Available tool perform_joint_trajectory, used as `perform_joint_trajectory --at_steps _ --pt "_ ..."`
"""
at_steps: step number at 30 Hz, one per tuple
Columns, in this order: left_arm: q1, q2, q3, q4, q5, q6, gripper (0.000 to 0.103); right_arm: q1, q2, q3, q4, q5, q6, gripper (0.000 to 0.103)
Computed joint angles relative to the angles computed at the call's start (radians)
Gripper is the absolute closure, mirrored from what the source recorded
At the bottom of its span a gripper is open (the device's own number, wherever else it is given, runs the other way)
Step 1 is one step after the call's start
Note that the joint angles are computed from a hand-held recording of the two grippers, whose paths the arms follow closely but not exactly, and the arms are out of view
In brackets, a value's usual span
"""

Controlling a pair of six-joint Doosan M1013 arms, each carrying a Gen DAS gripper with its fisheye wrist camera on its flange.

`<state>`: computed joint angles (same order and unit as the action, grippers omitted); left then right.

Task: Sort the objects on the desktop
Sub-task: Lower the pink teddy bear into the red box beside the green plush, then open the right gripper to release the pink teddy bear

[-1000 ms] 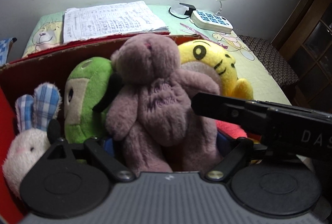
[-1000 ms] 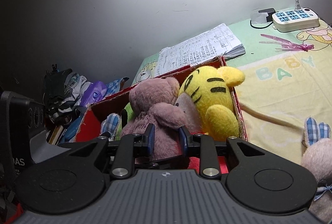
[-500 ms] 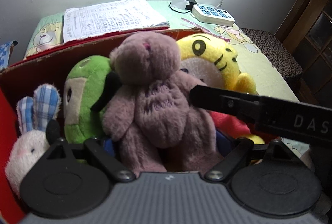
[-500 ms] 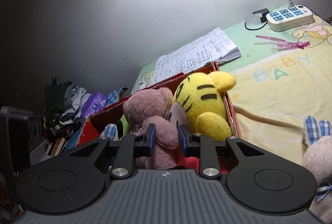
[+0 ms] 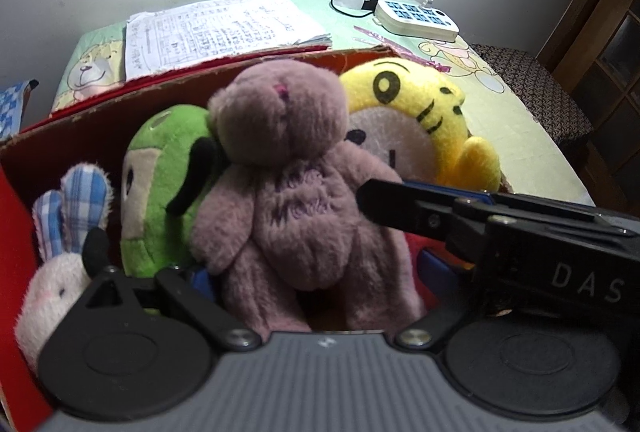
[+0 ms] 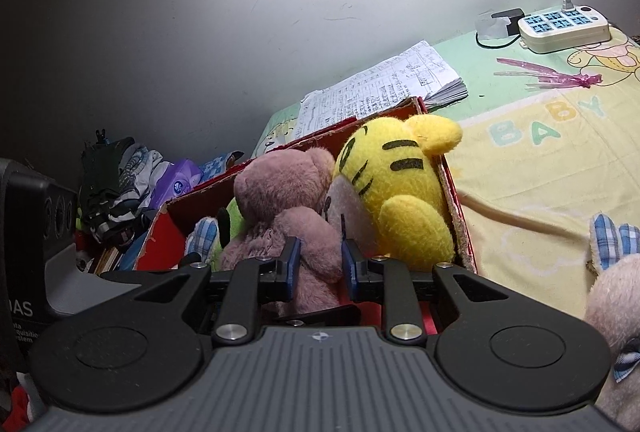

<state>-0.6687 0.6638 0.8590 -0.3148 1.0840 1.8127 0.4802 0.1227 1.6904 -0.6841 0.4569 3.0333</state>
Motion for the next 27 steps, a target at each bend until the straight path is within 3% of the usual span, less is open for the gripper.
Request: perform_joint_trajectory --at_steps 13,27 --pt "-0.009 -0.006 0.001 0.043 -0.002 -0.051 0.003 -0.001 -0.007 0.007 0.020 -0.019 0.023 0.080" --pt "-0.032 -0.072 0.084 0.164 -0.100 -0.171 0.004 0.027 -0.032 0.020 -0.167 0.022 0.133 0.074"
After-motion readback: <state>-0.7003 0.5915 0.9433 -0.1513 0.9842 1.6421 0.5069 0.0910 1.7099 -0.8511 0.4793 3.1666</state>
